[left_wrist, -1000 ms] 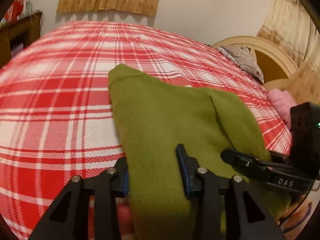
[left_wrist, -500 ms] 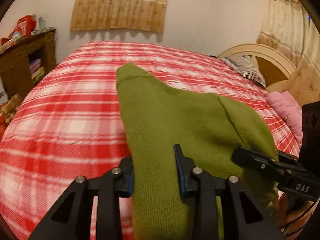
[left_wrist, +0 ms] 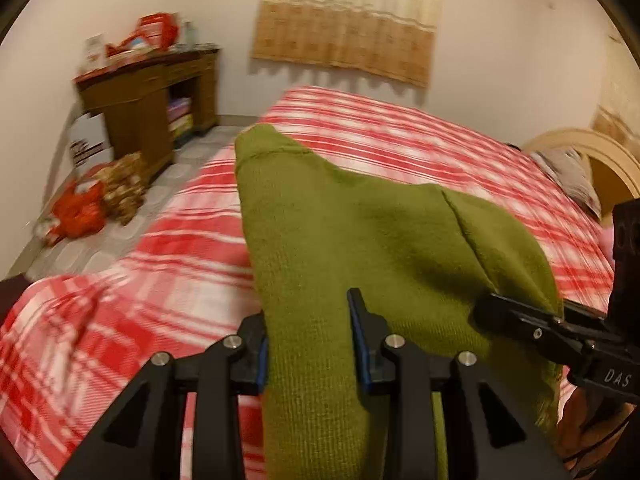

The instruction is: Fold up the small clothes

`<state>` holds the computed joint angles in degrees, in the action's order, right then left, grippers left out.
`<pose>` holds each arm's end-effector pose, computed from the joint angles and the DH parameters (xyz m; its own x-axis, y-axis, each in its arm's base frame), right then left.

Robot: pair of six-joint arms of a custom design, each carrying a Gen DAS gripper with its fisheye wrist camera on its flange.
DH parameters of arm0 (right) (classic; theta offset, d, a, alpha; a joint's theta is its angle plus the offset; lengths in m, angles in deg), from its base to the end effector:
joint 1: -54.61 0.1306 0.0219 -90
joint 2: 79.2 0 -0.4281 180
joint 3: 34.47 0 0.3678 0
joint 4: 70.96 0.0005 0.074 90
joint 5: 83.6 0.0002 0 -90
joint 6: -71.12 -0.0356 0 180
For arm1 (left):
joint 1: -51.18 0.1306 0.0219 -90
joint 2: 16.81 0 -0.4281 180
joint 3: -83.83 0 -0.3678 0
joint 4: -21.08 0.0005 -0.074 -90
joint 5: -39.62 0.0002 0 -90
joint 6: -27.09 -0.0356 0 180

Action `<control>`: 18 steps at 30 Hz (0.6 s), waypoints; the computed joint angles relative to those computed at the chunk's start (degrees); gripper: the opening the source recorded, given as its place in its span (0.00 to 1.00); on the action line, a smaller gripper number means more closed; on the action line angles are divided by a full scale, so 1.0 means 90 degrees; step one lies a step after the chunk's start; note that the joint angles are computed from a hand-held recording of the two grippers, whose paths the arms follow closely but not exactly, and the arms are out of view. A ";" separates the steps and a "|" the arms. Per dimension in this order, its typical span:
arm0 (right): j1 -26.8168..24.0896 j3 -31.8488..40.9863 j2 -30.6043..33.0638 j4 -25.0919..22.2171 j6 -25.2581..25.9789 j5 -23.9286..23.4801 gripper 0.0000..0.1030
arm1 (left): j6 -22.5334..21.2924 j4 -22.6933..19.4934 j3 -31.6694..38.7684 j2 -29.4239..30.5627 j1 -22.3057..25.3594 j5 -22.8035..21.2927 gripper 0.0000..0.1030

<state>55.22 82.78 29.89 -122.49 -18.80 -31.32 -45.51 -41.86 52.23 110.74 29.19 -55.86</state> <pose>0.5999 0.0277 0.5171 -0.6860 -0.0084 -0.7275 -0.4541 0.7862 0.4191 0.6572 -0.2623 0.5274 -0.6849 -0.0444 -0.7273 0.1071 0.9812 -0.1608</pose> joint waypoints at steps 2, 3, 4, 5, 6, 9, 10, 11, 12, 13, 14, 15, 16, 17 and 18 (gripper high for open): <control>0.0164 0.0149 0.0137 0.0002 0.0027 -0.0066 0.30 | 0.0071 0.0166 -0.0364 -0.0200 0.0106 -0.0148 0.33; 0.0308 0.0251 0.0234 0.0037 0.0029 -0.0116 0.30 | 0.0107 0.0238 -0.0519 -0.0283 0.0157 -0.0235 0.33; 0.0389 0.0302 0.0296 0.0071 0.0044 -0.0145 0.30 | 0.0138 0.0319 -0.0676 -0.0363 0.0233 -0.0356 0.33; 0.0523 0.0381 0.0385 0.0129 0.0058 -0.0151 0.30 | 0.0157 0.0332 -0.0676 -0.0344 0.0253 -0.0464 0.33; 0.0597 0.0425 0.0440 0.0168 0.0086 -0.0136 0.30 | 0.0164 0.0379 -0.0741 -0.0355 0.0308 -0.0628 0.33; 0.0897 0.0779 0.0838 0.0287 0.0222 0.0020 0.29 | 0.0225 0.0544 -0.0829 -0.0254 0.0445 -0.1065 0.33; 0.1001 0.0990 0.1073 0.0278 0.0245 0.0072 0.29 | 0.0259 0.0510 -0.0752 -0.0139 0.0485 -0.1182 0.33; 0.1043 0.1106 0.1197 0.0243 0.0261 0.0084 0.29 | 0.0318 0.0432 -0.0686 -0.0047 0.0522 -0.1219 0.33; 0.1080 0.1254 0.1375 0.0209 0.0337 0.0108 0.29 | 0.0423 0.0356 -0.0691 0.0026 0.0583 -0.1165 0.33; 0.1138 0.1407 0.1584 0.0164 0.0400 0.0240 0.29 | 0.0615 0.0113 -0.0510 0.0227 0.0641 -0.1062 0.33; 0.1140 0.1545 0.1740 0.0066 0.0455 0.0340 0.29 | 0.0719 -0.0042 -0.0402 0.0334 0.0683 -0.0997 0.33; 0.1126 0.1561 0.1823 0.0020 0.0477 0.0457 0.30 | 0.0844 -0.0066 -0.0433 0.0379 0.0707 -0.0911 0.36; 0.1081 0.1644 0.1940 -0.0061 0.0448 0.0433 0.33 | 0.0951 0.0221 -0.0715 0.0311 0.0737 -0.0791 0.37; 0.1046 0.1721 0.2026 -0.0124 0.0378 0.0340 0.35 | 0.0970 0.0386 -0.0830 0.0280 0.0741 -0.0787 0.40; 0.0965 0.1884 0.2174 -0.0274 0.0122 0.0100 0.42 | 0.0962 0.0410 -0.0817 0.0295 0.0733 -0.0791 0.41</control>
